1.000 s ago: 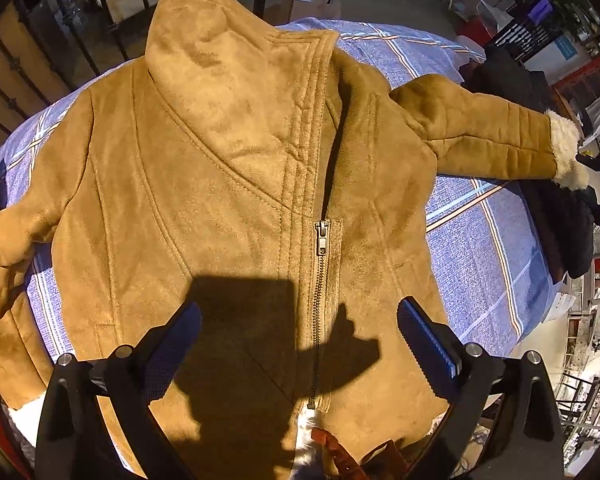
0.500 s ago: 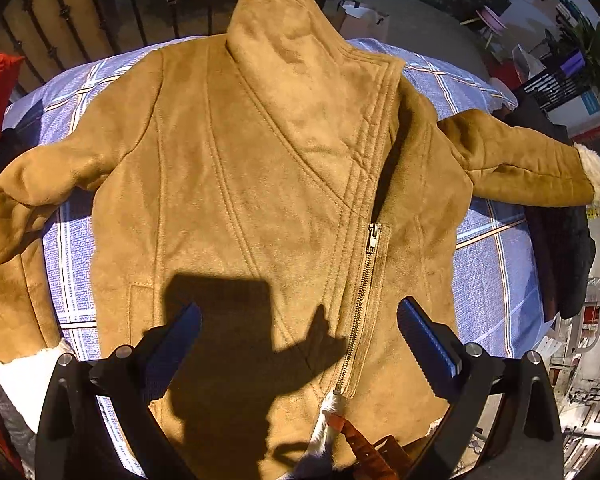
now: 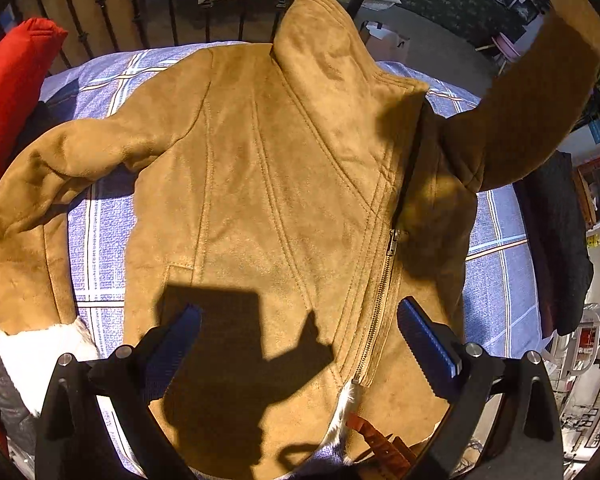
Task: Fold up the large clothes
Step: 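Grasp the fleece cuff with the right gripper and carry it across the jacket, then lay the sleeve over the jacket front and open the right gripper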
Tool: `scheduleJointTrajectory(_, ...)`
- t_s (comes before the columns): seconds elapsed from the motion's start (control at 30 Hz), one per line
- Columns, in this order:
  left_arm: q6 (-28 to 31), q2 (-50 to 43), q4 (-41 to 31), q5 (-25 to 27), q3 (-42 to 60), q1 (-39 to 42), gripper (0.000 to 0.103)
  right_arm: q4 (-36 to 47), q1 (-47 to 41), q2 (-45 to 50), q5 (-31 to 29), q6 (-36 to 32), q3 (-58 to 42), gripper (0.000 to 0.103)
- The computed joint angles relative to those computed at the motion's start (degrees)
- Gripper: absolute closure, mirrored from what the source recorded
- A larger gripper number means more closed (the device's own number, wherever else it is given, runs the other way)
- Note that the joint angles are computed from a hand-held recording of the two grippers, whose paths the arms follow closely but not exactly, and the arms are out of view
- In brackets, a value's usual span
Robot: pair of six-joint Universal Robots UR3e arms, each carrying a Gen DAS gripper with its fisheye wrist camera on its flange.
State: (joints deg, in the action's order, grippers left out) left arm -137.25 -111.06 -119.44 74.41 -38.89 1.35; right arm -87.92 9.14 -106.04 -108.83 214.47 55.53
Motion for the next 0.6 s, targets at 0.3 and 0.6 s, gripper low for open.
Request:
scheduleJointTrajectory(0.3, 0.36, 3.49, 2.54, 2.97, -6.16, 10.10, 0.007, -4.28, 18.26, 43.56, 6.25, -3.01, -27.58, 0.091)
scheduleJointTrajectory(0.6, -0.93, 3.00, 4.22, 5.25, -7.09, 13.96, 0.007, -1.75, 19.85, 56.78, 14.14, 1.73, -36.01, 0.032)
